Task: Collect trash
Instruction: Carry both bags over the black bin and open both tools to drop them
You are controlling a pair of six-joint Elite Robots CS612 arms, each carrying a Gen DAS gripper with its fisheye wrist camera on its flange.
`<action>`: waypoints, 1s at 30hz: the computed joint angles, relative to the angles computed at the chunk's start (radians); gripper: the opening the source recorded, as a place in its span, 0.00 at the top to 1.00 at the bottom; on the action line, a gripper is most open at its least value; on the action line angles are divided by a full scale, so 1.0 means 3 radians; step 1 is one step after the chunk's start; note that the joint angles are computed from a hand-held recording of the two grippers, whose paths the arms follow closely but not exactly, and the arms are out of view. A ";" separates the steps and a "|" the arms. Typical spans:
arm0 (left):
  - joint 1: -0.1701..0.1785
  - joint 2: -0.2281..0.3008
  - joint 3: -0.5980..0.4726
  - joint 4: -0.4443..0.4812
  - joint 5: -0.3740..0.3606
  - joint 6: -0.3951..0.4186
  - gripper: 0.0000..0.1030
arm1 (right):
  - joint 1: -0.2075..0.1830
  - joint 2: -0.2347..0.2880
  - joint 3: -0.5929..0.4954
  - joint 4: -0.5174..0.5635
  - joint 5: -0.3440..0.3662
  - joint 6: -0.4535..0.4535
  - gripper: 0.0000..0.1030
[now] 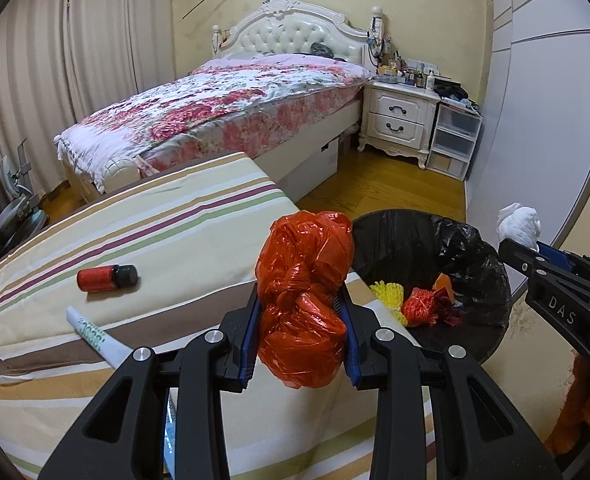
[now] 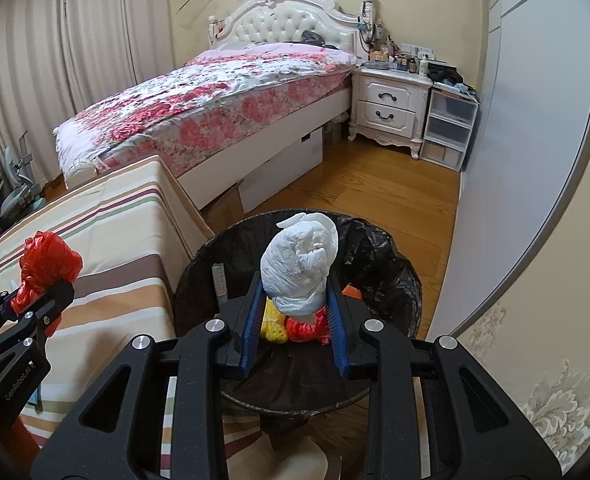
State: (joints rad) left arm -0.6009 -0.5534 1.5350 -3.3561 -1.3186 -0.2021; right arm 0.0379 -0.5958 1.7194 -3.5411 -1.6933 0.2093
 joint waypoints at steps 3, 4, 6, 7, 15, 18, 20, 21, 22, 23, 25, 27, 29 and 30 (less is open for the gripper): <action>-0.0026 0.0042 -0.0093 0.0064 -0.0004 0.0047 0.66 | -0.0028 0.0019 -0.0027 0.0028 0.0004 0.0037 0.72; -0.0034 0.0056 -0.0124 0.0083 0.0000 0.0064 0.66 | -0.0037 0.0027 -0.0040 0.0041 0.0006 0.0048 0.72; -0.0042 0.0080 -0.0179 0.0118 0.0001 0.0080 0.66 | -0.0050 0.0042 -0.0068 0.0067 0.0012 0.0065 0.72; -0.0044 0.0094 -0.0215 0.0151 -0.0007 0.0083 0.66 | -0.0058 0.0045 -0.0069 0.0067 0.0018 0.0067 0.72; -0.0077 0.0180 -0.0412 0.0346 0.0029 0.0119 0.66 | -0.0078 0.0088 -0.0158 0.0139 0.0017 0.0101 0.72; -0.0088 0.0205 -0.0463 0.0403 0.0039 0.0133 0.66 | -0.0084 0.0096 -0.0170 0.0148 0.0005 0.0110 0.72; -0.0095 0.0221 -0.0493 0.0432 0.0051 0.0156 0.66 | -0.0091 0.0100 -0.0171 0.0149 0.0012 0.0121 0.72; -0.0099 0.0226 -0.0502 0.0440 0.0063 0.0167 0.66 | -0.0093 0.0102 -0.0170 0.0146 0.0011 0.0124 0.72; -0.0101 0.0233 -0.0515 0.0448 0.0074 0.0176 0.66 | -0.0097 0.0103 -0.0175 0.0153 0.0011 0.0125 0.72; -0.0100 0.0237 -0.0524 0.0458 0.0077 0.0181 0.66 | -0.0101 0.0105 -0.0177 0.0158 0.0013 0.0128 0.72; -0.0100 0.0245 -0.0550 0.0490 0.0079 0.0172 0.66 | -0.0107 0.0107 -0.0184 0.0170 0.0018 0.0139 0.72; -0.0100 0.0255 -0.0577 0.0514 0.0089 0.0168 0.66 | -0.0110 0.0110 -0.0185 0.0175 0.0021 0.0147 0.72; -0.0099 0.0264 -0.0601 0.0534 0.0090 0.0174 0.66 | -0.0121 0.0115 -0.0197 0.0192 0.0035 0.0148 0.72; -0.0100 0.0268 -0.0612 0.0546 0.0090 0.0175 0.66 | -0.0121 0.0118 -0.0201 0.0197 0.0035 0.0150 0.72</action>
